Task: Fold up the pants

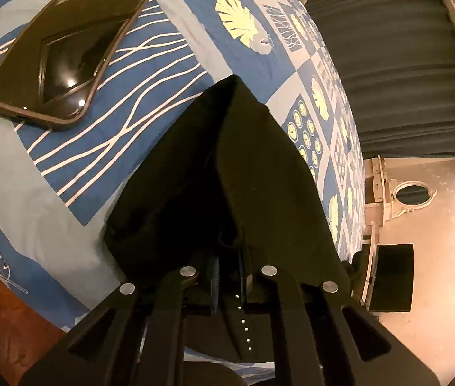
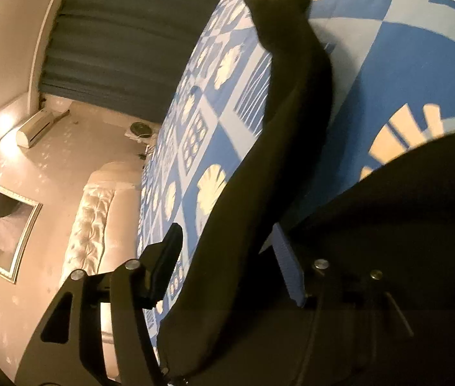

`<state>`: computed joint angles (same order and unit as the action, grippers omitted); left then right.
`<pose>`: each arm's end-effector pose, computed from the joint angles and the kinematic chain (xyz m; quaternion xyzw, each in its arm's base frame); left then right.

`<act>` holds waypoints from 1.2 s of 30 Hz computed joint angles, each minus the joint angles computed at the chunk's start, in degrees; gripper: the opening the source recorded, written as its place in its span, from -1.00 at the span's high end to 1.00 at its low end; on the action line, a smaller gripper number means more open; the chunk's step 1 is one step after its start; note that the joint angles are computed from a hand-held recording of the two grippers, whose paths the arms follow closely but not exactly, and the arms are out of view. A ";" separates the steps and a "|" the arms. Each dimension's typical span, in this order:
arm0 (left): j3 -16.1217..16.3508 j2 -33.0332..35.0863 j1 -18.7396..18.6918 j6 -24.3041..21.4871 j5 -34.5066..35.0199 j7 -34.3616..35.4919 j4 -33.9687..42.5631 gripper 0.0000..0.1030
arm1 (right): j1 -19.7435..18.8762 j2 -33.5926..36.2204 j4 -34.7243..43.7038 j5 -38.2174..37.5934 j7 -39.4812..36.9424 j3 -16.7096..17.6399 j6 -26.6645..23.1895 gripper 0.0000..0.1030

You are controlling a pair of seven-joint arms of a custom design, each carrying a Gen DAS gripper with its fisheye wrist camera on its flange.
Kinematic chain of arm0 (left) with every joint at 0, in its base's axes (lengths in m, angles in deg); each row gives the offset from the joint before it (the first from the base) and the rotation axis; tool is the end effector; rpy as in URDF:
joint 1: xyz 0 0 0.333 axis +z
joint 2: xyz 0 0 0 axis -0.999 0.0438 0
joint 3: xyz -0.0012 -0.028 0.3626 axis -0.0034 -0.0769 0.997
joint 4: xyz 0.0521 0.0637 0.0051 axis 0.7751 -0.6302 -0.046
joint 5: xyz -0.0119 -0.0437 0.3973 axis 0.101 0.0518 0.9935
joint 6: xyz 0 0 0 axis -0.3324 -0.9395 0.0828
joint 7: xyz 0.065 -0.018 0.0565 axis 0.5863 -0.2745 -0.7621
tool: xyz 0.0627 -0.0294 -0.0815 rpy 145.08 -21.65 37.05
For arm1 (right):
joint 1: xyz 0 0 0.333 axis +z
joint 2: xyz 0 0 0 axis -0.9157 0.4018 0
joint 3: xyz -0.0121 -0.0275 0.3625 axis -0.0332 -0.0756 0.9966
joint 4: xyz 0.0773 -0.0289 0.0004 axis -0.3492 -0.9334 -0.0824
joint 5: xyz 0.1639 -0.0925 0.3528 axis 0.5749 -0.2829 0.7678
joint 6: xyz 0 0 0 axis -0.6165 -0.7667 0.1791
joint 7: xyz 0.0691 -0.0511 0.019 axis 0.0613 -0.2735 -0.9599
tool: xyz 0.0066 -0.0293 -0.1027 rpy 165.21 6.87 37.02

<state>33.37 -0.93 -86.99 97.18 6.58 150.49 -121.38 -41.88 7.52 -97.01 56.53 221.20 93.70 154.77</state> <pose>0.5273 -0.0239 0.4629 0.8004 -0.4463 0.3695 0.1538 0.4922 0.2181 0.4721 -0.1974 0.8271 0.0232 0.5257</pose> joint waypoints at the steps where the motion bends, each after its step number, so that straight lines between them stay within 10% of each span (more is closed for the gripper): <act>1: 0.00 0.07 0.01 -0.03 -0.04 -0.13 -0.03 0.83 | -0.01 0.29 0.55 0.77 -0.69 -0.21 -0.54 -0.12; 3: 0.01 0.29 0.07 -0.13 -0.25 -0.40 -0.16 0.83 | 0.71 1.03 1.59 4.38 -3.13 -1.09 -1.39 -0.12; 6: -0.17 0.38 0.04 -0.01 0.22 -0.99 -0.20 0.83 | -4.69 2.91 0.70 -9.67 10.68 0.26 -1.45 -0.08; 9: -0.28 0.59 0.06 -0.18 1.23 -1.91 0.12 0.83 | -8.87 4.26 1.70 -23.03 18.65 0.84 -2.55 0.75; 13: 0.07 0.23 0.32 -0.91 0.43 -1.36 0.62 0.83 | -4.11 0.73 -0.06 -16.09 10.09 -1.08 0.93 0.77; 22: 2.40 -2.63 2.00 -2.96 -0.35 1.45 -2.18 0.83 | 0.51 -8.45 -13.24 -14.79 15.75 2.07 5.32 0.78; 36: 3.60 -3.20 3.88 -4.78 -1.25 3.24 -4.57 0.83 | 3.26 -16.46 -18.56 -8.22 12.08 6.54 -1.74 0.80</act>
